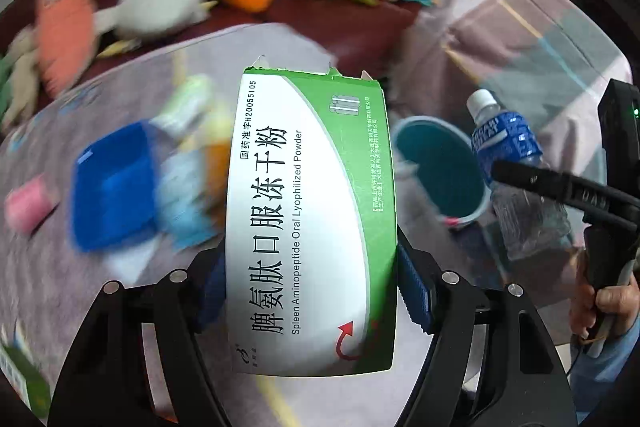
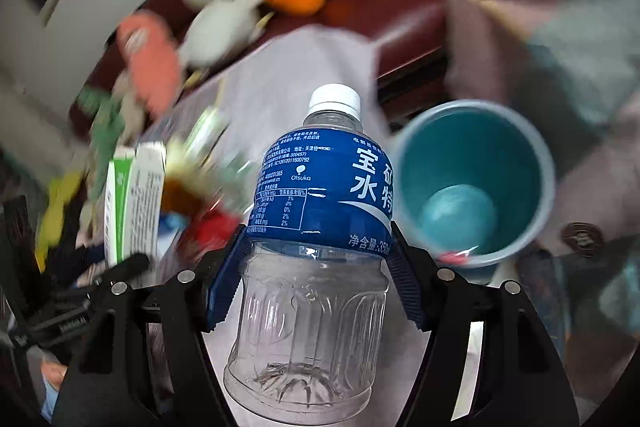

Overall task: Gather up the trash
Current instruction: 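Carry the box and bottle over the teal bin and open both tools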

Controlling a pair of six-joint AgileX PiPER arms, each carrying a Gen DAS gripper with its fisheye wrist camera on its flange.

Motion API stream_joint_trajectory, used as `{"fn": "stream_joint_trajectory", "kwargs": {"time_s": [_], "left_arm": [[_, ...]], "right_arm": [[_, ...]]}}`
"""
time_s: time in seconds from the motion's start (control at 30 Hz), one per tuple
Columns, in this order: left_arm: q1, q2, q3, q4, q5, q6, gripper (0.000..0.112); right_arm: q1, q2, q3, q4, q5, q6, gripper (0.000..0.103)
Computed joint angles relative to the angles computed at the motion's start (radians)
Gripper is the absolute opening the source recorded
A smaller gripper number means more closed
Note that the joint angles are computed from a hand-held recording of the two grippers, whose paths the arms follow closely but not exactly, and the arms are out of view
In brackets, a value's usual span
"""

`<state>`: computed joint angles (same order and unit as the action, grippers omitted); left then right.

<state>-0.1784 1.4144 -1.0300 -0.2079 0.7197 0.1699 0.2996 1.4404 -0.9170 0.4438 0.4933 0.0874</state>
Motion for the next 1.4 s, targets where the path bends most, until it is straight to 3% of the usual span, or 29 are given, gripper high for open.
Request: {"fn": "stream_joint_trajectory", "kwargs": {"time_s": [0.17,0.3,0.47,0.7,0.83,1.4], "left_arm": [[-0.198,0.221,-0.174,0.045,-0.045,-0.113,0.072],[-0.289,0.400,-0.326,0.080,-0.065,-0.156,0.072],[-0.361,0.608,-0.541,0.133,-0.016,-0.213,0.073],[-0.395,0.788,-0.751,0.178,0.075,-0.254,0.074],[-0.399,0.790,-0.748,0.197,0.060,-0.266,0.085],[-0.330,0.666,-0.586,0.133,0.004,-0.217,0.086]], "right_arm": [[-0.231,-0.015,0.032,0.065,0.017,-0.124,0.064],[-0.324,0.032,0.029,0.102,-0.003,-0.188,0.064],[-0.449,0.067,0.029,0.186,0.004,-0.318,0.064],[-0.473,0.141,-0.004,0.181,-0.011,-0.329,0.064],[-0.469,0.167,-0.023,0.177,-0.013,-0.326,0.064],[-0.360,0.271,-0.120,0.025,-0.002,-0.155,0.065]]}}
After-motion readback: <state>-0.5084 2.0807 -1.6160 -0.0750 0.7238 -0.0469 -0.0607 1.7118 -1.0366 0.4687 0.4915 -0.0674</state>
